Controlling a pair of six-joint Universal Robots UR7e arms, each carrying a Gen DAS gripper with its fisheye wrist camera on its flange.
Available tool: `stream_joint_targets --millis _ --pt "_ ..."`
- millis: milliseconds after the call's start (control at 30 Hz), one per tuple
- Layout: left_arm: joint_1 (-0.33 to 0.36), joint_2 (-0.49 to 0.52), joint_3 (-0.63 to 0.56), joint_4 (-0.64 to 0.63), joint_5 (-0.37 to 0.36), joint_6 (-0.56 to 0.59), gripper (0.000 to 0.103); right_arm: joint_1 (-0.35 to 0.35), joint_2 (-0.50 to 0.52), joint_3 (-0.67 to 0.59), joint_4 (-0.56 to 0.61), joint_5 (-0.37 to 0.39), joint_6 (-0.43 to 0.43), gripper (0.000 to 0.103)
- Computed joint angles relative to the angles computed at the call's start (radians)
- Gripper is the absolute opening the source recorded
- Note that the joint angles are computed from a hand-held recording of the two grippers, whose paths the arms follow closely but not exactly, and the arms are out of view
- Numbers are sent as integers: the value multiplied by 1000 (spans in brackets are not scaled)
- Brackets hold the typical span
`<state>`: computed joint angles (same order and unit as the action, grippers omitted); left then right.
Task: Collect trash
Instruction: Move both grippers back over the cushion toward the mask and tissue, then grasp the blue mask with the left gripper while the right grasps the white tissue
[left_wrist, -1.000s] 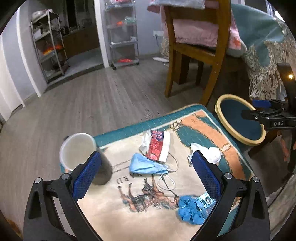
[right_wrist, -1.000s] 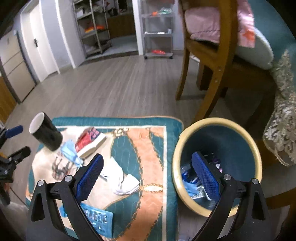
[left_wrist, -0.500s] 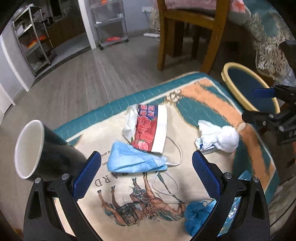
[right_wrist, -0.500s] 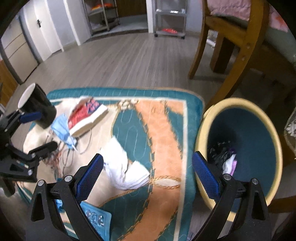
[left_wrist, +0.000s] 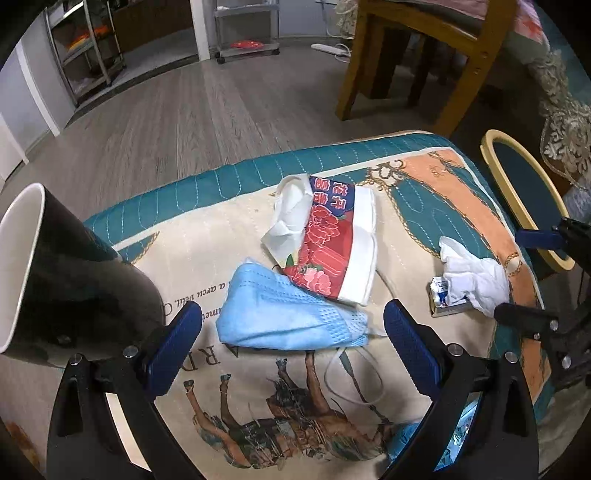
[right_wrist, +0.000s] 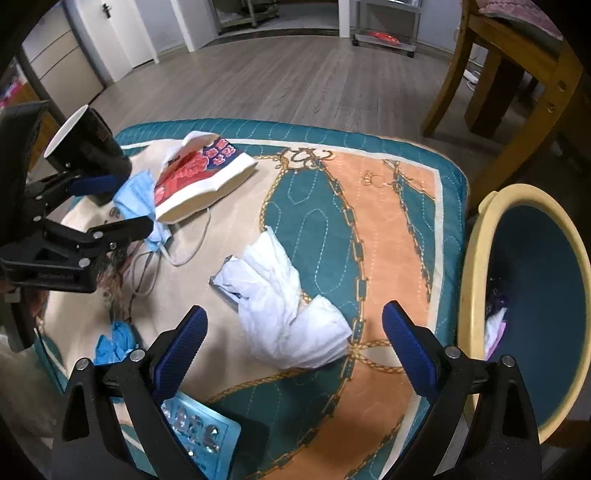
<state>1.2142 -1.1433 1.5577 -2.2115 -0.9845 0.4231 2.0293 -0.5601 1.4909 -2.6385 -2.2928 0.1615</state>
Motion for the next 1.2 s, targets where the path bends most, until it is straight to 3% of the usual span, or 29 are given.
stream_joint_targets --millis 400,533,833,1000,1200 --pt "9 12 -25 61 22 -28 94 -2 4 -11 37 10 21 79" --pt "9 13 -27 80 36 -30 88 -3 3 -11 42 24 26 74" --pt "8 15 -41 148 32 -56 64 -6 16 -25 84 42 40 50" --pt "7 15 -48 188 11 -75 43 -13 8 -19 95 70 64 20" --pt "-2 6 -47 200 5 -75 25 -8 -8 -6 59 74 62 16"
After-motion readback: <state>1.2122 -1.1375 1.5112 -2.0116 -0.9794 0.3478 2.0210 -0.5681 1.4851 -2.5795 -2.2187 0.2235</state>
